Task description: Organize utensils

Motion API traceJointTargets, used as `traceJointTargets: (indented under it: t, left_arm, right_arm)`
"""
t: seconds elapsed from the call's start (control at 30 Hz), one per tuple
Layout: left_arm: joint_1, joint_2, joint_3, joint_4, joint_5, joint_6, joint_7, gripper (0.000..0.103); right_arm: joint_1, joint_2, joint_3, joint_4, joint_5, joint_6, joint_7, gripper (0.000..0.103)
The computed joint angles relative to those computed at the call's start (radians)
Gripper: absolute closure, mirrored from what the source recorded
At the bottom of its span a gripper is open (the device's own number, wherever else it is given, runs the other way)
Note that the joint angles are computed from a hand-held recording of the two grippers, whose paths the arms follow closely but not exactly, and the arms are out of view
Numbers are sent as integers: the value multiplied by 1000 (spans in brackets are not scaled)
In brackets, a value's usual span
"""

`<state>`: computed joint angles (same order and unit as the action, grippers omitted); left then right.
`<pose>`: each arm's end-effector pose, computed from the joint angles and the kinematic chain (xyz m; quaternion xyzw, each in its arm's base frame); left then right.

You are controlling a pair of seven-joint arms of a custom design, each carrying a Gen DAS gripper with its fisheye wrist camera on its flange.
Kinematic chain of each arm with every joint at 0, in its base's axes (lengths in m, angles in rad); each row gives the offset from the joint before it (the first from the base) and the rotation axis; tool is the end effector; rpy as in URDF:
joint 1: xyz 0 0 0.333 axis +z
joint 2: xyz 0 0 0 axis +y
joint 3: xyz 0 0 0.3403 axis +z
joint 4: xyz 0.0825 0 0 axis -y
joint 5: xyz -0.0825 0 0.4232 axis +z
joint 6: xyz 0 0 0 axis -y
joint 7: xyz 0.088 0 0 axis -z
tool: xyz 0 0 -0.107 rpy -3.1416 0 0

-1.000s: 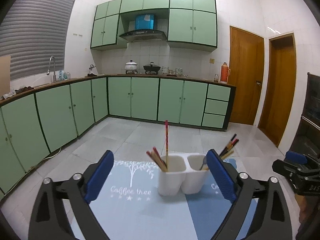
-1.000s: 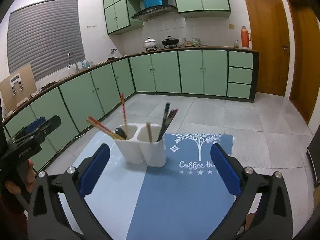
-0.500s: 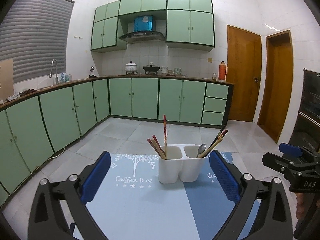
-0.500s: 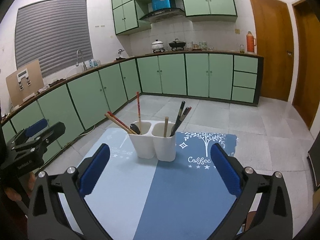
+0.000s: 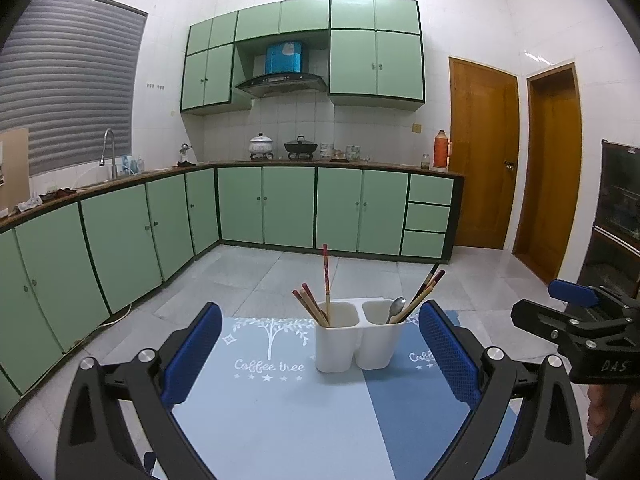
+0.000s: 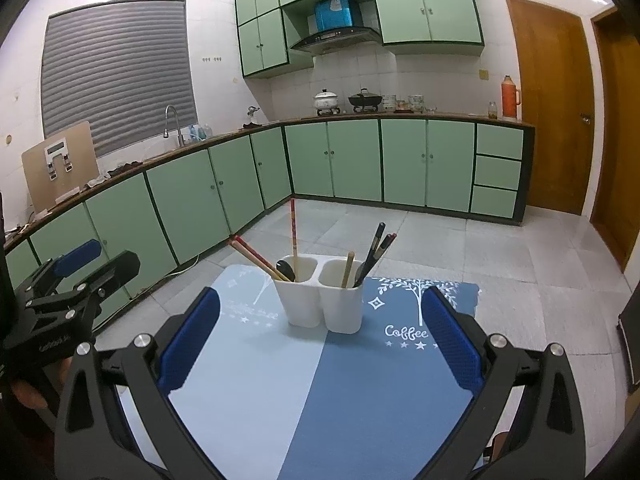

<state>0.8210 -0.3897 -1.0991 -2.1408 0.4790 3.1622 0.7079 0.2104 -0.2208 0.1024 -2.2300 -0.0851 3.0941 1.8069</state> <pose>0.5179 -0.2755 0.6027 -0.5474 0.6090 -0.4343 0.3754 0.5293 0.1835 0.6049 -0.6550 0.5520 -0.2813 0.4325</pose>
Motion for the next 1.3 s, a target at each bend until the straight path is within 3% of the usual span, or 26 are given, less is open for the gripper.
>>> traceJointTargets:
  t: [0.3,1.3]
  left_arm:
    - [-39,-23,37,-20,-14,12,10,6]
    - [-43,-27,42,-13,-6,1,4,6]
  right_arm:
    - [16,-8,-11,-2,18,6,-24,5]
    - [2,-1,13,10,-9,11,-5,5]
